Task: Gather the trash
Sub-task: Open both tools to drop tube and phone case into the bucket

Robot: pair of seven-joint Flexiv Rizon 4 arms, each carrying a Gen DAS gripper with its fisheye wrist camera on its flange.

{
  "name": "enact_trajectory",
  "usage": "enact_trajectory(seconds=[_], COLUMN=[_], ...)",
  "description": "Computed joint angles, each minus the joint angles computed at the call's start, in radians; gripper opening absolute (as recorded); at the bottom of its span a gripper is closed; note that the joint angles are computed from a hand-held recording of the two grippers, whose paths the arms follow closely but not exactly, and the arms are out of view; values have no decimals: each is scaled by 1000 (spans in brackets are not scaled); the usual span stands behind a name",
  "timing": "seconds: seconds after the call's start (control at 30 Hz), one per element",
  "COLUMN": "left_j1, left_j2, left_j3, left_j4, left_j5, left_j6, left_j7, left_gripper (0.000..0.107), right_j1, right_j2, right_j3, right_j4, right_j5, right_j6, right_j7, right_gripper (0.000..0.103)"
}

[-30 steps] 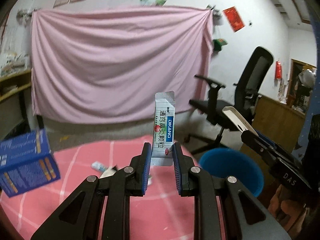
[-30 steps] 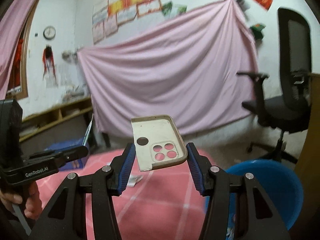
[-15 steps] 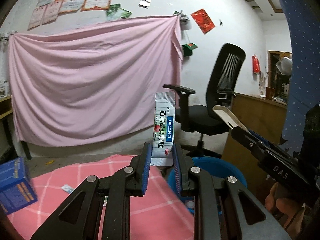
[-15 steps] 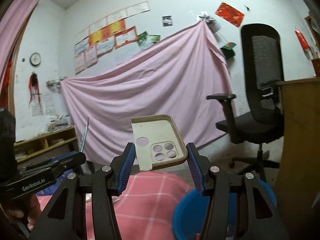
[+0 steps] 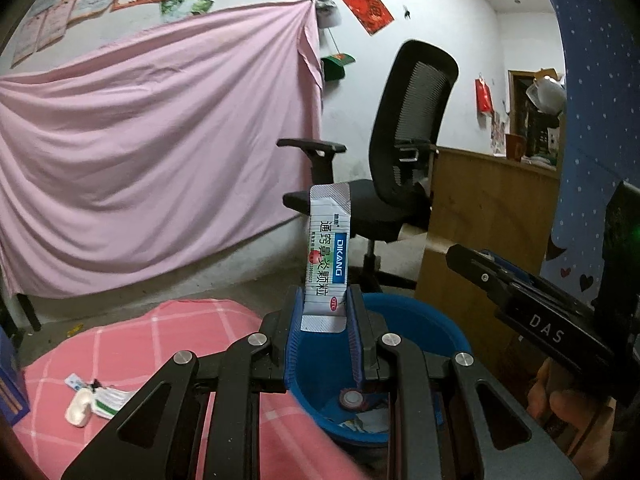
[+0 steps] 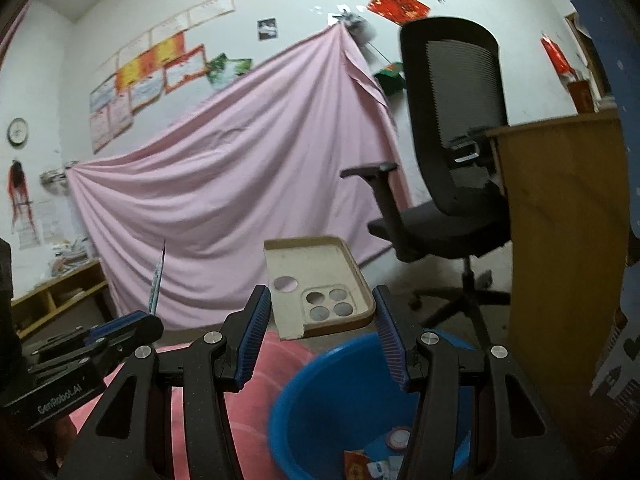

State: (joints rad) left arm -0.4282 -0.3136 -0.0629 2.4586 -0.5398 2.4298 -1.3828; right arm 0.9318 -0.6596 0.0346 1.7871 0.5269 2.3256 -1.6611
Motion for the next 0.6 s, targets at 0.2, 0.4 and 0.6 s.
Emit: enact_trajectory(seconds=[0.2,0.4,0.6], left_j1=[45,102,138], left_j2=[-8,3,20], left_j3=[-10,-8,6], left_j4=[-41,-77,-92], left_j5=[54,137,223], left_j6=[-143,-320,-431], left_j7=[-42,-140,-204], left_gripper=[18,18,20], right_j1=[5,22,58], right_j2=[-1,-5,-5], right_j3=[-30,-78,-133], right_j4=[-9,-9,15], right_j5=[39,21,-14], right_j6=[-70,-186,-200], right_j7=[10,66,132], right_gripper=[46,46,46])
